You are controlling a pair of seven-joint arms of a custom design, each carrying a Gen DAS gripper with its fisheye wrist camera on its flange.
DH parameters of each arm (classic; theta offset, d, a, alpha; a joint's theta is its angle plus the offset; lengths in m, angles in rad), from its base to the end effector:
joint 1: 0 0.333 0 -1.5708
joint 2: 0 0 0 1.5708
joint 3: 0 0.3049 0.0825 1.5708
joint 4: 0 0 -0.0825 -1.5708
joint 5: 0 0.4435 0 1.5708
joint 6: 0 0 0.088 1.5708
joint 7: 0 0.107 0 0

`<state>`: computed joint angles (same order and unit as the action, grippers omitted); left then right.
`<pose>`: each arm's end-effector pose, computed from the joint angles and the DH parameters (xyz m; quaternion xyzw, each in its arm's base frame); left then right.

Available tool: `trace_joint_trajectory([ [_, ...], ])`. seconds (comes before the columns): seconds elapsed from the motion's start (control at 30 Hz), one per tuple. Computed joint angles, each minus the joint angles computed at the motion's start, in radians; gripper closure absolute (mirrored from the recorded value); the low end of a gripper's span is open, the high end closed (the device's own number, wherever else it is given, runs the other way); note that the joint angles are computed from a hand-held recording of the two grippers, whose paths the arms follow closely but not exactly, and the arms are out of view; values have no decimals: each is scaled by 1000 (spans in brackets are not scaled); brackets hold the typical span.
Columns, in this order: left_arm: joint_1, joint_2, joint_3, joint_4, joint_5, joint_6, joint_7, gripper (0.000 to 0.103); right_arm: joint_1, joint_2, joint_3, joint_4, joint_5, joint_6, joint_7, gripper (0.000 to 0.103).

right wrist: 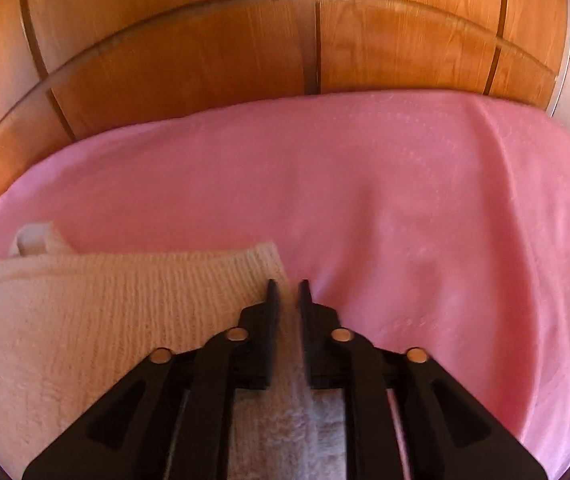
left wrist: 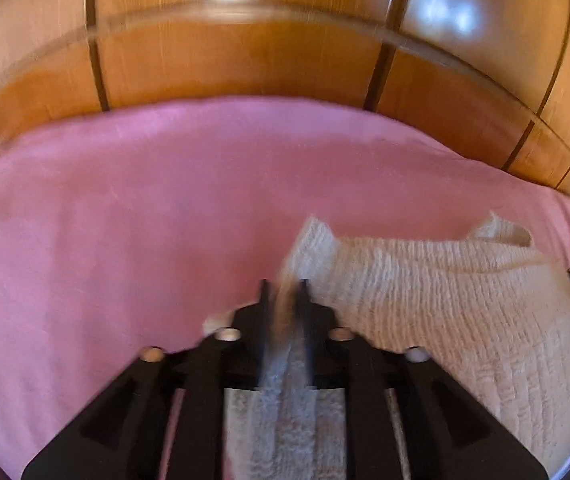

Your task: Fold small clothes

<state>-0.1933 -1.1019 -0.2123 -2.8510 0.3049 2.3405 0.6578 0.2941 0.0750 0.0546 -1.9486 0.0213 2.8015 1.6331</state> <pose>0.3282 -0.1270 0.5025 -0.7833 0.5103 -0.2303 0.2702 0.6376 0.2299 0.4966 -0.7356 0.5612 -0.2003 0.3221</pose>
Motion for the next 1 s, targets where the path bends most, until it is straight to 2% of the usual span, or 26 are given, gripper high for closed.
trace_joint_trajectory([
  [0.07, -7, -58, -26, -11, 26, 4, -5, 80, 1, -45, 6, -37, 3, 52, -37, 63],
  [0.1, -33, -96, -17, -23, 30, 29, 15, 80, 3, -70, 16, -55, 54, 74, -101, 63],
  [0.17, -94, -125, 16, -36, 18, 84, 78, 80, 25, -115, 30, -79, 290, 73, -340, 63],
  [0.2, -122, -115, 34, -32, 0, 97, 112, 80, 49, -135, 30, -77, 435, 30, -485, 63],
  [0.23, -134, -94, 42, -22, -17, 107, 133, 77, 64, -142, 27, -67, 519, -18, -571, 63],
  [0.27, -160, -58, 62, -12, -45, 117, 163, 62, 75, -146, 27, -60, 577, -68, -632, 63],
  [0.3, -175, -22, 77, -2, -69, 124, 190, 54, 83, -145, 33, -54, 598, -105, -658, 62],
  [0.33, -175, 6, 74, 7, -86, 126, 200, 52, 87, -137, 41, -46, 586, -133, -655, 61],
  [0.4, -188, 83, 93, 23, -140, 124, 223, 54, 93, -100, 60, -16, 503, -196, -604, 60],
  [0.47, -179, 89, 71, 2, -164, 158, 210, 79, 97, -59, 70, 8, 426, -234, -546, 63],
  [0.5, -176, 76, 51, -3, -163, 160, 202, 90, 103, -50, 76, 2, 399, -224, -533, 77],
  [0.53, -170, 61, 33, -8, -159, 161, 190, 98, 107, -51, 80, -11, 388, -196, -534, 87],
  [0.6, -156, 28, -7, -16, -138, 164, 158, 100, 110, -61, 82, -31, 385, -152, -529, 99],
  [0.63, -148, 24, -29, -9, -120, 165, 144, 100, 110, -70, 82, -41, 407, -131, -540, 101],
  [0.67, -140, 7, -48, -9, -101, 166, 128, 100, 112, -86, 83, -57, 435, -95, -561, 101],
  [0.77, -112, 3, -58, -2, -63, 201, 90, 100, 121, -125, 82, -90, 488, -36, -588, 102],
  [0.87, -56, 52, -69, 24, -26, 255, 37, 100, 130, -120, 77, -84, 550, 32, -617, 102],
  [0.93, -19, 104, -102, 54, 11, 249, 8, 100, 124, -100, 82, -71, 468, 48, -532, 103],
  [0.97, 2, 149, -126, 78, 38, 221, -3, 100, 122, -86, 83, -66, 421, 52, -497, 103],
  [1.0, -1, 190, -115, 92, 44, 205, 4, 100, 120, -56, 84, -52, 313, 53, -413, 103],
])
